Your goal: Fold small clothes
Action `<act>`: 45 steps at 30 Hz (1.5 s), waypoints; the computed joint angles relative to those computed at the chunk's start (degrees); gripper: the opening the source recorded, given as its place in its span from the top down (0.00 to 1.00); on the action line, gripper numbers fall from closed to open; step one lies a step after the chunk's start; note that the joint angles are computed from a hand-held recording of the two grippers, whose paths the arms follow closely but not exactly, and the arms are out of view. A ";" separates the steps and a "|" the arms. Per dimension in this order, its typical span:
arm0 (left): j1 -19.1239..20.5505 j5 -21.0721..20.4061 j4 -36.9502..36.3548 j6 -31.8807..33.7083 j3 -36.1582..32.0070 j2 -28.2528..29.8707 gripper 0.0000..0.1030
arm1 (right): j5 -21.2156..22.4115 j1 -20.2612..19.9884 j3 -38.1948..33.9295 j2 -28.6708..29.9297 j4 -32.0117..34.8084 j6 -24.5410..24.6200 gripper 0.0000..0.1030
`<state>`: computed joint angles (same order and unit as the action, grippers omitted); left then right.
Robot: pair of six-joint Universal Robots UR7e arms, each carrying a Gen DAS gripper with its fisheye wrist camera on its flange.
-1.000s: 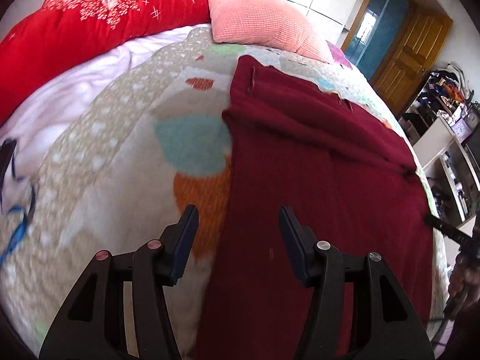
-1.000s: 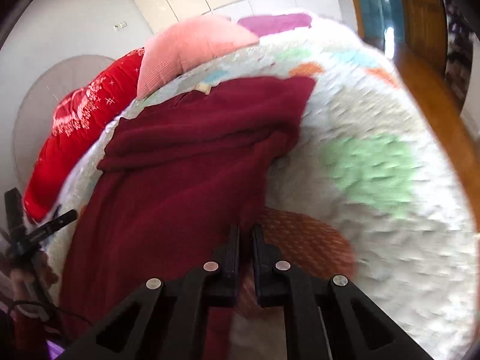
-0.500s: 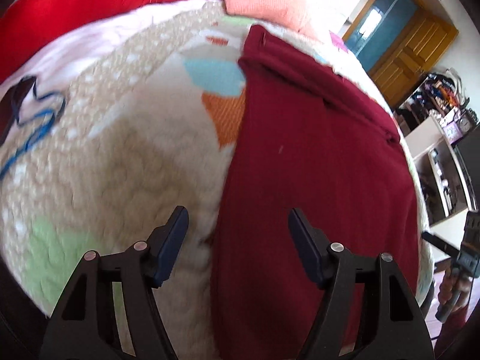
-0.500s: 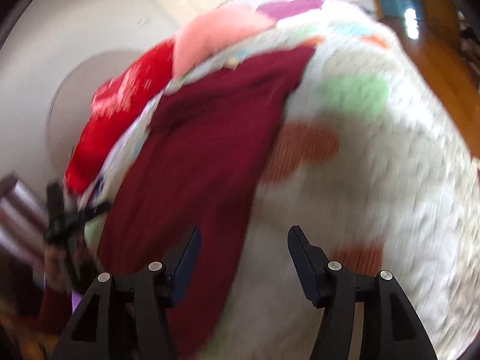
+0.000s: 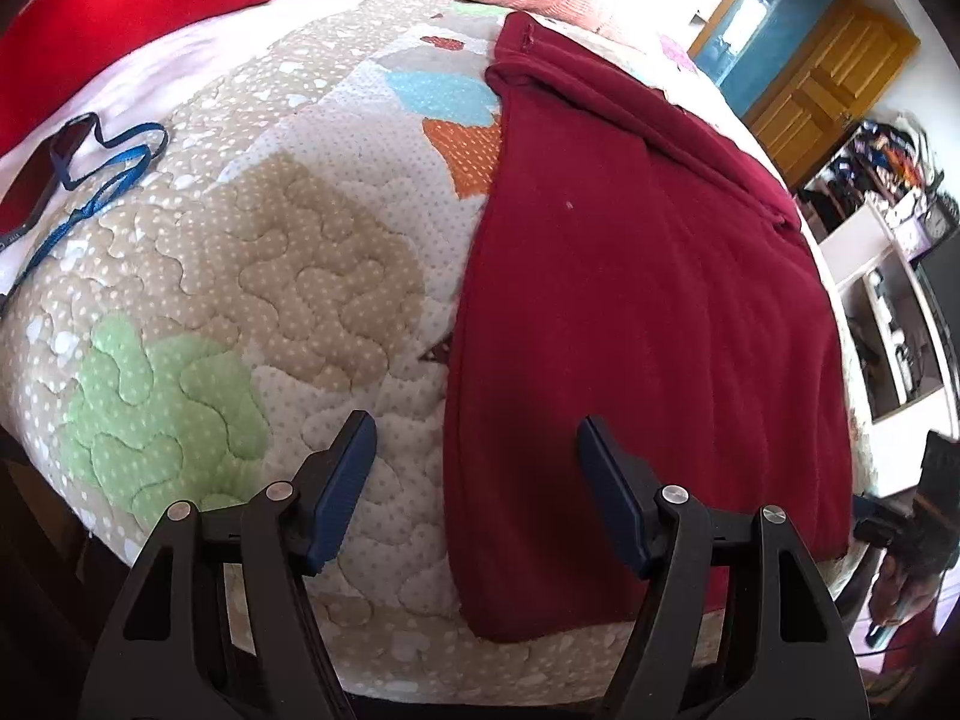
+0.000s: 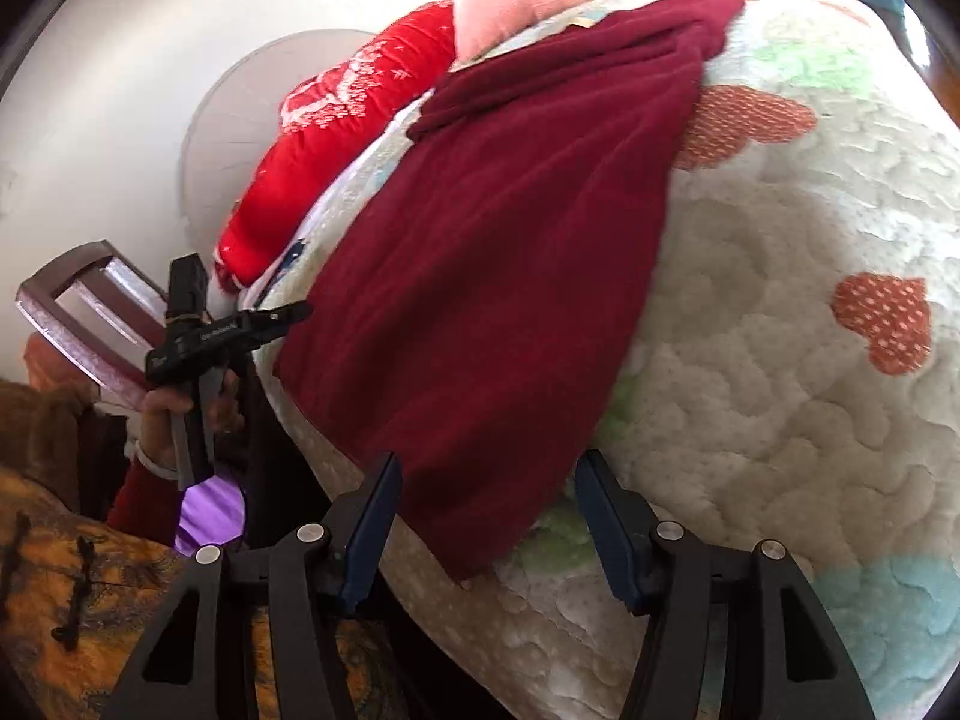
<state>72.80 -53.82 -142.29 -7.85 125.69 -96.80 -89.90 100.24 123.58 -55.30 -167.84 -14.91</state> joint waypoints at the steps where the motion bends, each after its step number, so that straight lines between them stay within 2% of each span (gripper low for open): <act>1: -0.38 0.10 1.03 -0.05 0.09 -0.20 0.32 | 0.52 0.06 -0.56 0.25 0.43 0.43 0.43; 5: -1.25 -0.75 4.06 -0.40 0.57 -0.98 0.30 | 2.79 -0.90 -0.48 0.69 -0.44 0.56 0.43; 8: -1.06 -2.44 3.29 0.51 1.32 -1.19 0.24 | 4.46 -2.18 0.52 0.08 -0.97 -0.44 0.43; 9: -0.98 -2.73 3.16 0.70 1.44 -1.14 0.24 | 4.85 -2.29 0.58 0.68 -1.94 -0.45 0.45; 11: -0.87 -3.44 3.03 0.47 1.52 -1.20 0.24 | 5.68 -2.60 0.98 1.29 -3.76 -1.05 0.60; 13: -0.63 -4.49 3.57 0.28 1.07 -1.08 0.38 | 6.42 -3.28 1.36 1.96 -4.88 -0.93 0.81; 14: -0.76 -4.07 3.89 -0.07 1.00 -1.12 0.52 | 6.78 -3.39 1.45 2.39 -5.19 -0.57 0.86; 16: -0.22 -5.84 4.59 -0.22 0.38 -1.54 0.79 | 7.78 -3.78 1.46 2.34 -4.77 -0.66 0.90; 19: -1.04 -6.42 5.70 0.20 -0.44 -1.95 0.89 | 10.41 -2.83 0.73 2.07 -5.14 -1.05 0.91; 22: -2.74 -7.34 4.23 2.74 -1.43 -1.98 0.89 | 13.34 -2.52 -0.23 1.09 -6.88 -1.24 0.91; 25: -3.62 -8.90 0.57 4.94 -3.42 -0.83 0.90 | 14.44 -1.71 -2.24 0.96 -8.70 -1.96 0.91; 27: -3.49 -9.84 -2.90 6.44 -5.46 1.10 0.91 | 15.03 -1.08 -4.45 1.74 -10.76 -2.74 0.91; 31: -3.40 -9.49 -11.50 10.53 -10.67 7.08 0.93 | 12.71 0.47 -11.27 5.58 -15.64 -1.22 0.91; 33: -2.34 -11.25 -13.33 11.89 -14.78 10.83 0.93 | 12.14 0.75 -15.06 7.50 -16.39 -0.73 0.91; 36: -1.56 -11.37 -15.32 14.17 -21.52 17.66 0.93 | 11.52 0.98 -21.86 10.73 -15.95 0.20 0.91; 39: -1.11 -10.85 -14.89 14.81 -27.23 22.71 0.93 | 8.37 1.37 -29.83 14.38 -13.28 1.97 0.91; 44: 0.09 -8.65 -15.02 16.81 -37.50 30.87 0.93 | 3.56 0.91 -43.58 21.62 -8.28 5.94 0.91; 45: 0.38 -6.92 -15.54 17.64 -40.76 33.65 0.93 | 2.71 0.75 -45.82 22.85 -7.49 6.52 0.91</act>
